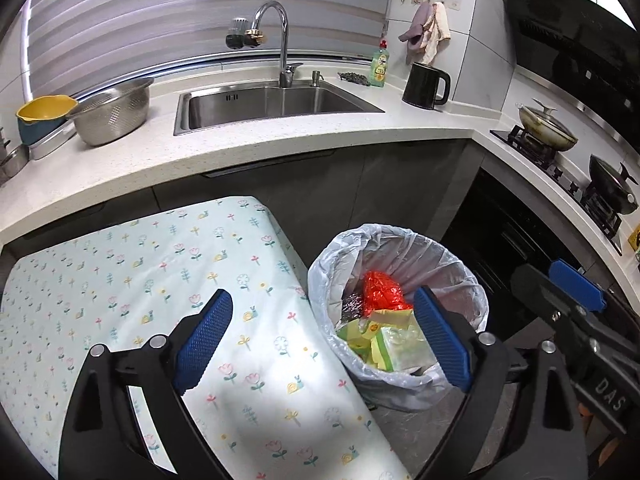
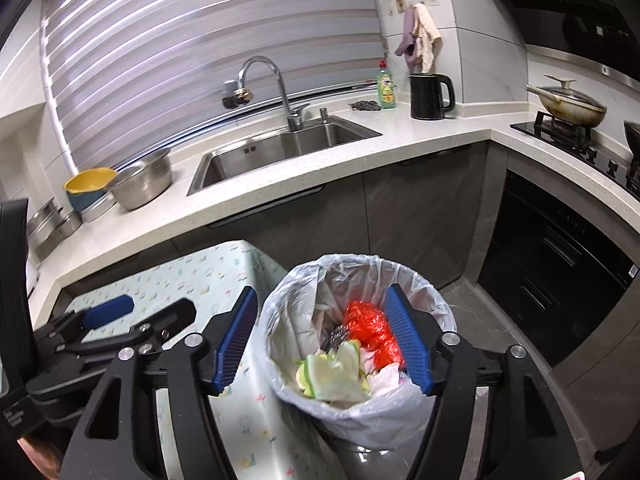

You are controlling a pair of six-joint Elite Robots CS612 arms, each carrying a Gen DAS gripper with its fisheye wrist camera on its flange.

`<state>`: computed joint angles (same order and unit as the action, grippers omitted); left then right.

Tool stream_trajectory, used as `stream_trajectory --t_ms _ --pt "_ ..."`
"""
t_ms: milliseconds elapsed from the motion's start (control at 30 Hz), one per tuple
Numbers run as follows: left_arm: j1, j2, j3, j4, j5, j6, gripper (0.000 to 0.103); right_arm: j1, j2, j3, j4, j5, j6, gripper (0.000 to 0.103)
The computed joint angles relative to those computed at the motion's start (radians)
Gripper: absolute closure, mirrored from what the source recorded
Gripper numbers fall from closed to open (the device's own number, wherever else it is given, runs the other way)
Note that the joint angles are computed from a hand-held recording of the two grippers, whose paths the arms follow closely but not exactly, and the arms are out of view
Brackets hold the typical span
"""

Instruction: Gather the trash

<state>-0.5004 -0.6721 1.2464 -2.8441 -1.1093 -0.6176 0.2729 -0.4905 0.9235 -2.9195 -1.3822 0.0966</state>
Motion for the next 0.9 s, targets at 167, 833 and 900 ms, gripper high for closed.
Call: stream_trajectory --t_ms 167,833,900 --pt "-0.012 -0.037 0.058 -0.003 0.035 -0.029 0.013 0.009 -0.050 0.090 -0.030 -0.013 -0.026 0.030" --pt "-0.057 -0.111 0.200 0.003 0.118 -0.129 0.011 0.029 -0.137 0.279 -0.115 -0.064 -0.067 0.006" --pt "-0.058 -0.113 0.204 0.006 0.120 -0.136 0.011 0.030 -0.139 0.286 -0.118 -0.070 -0.069 0.006"
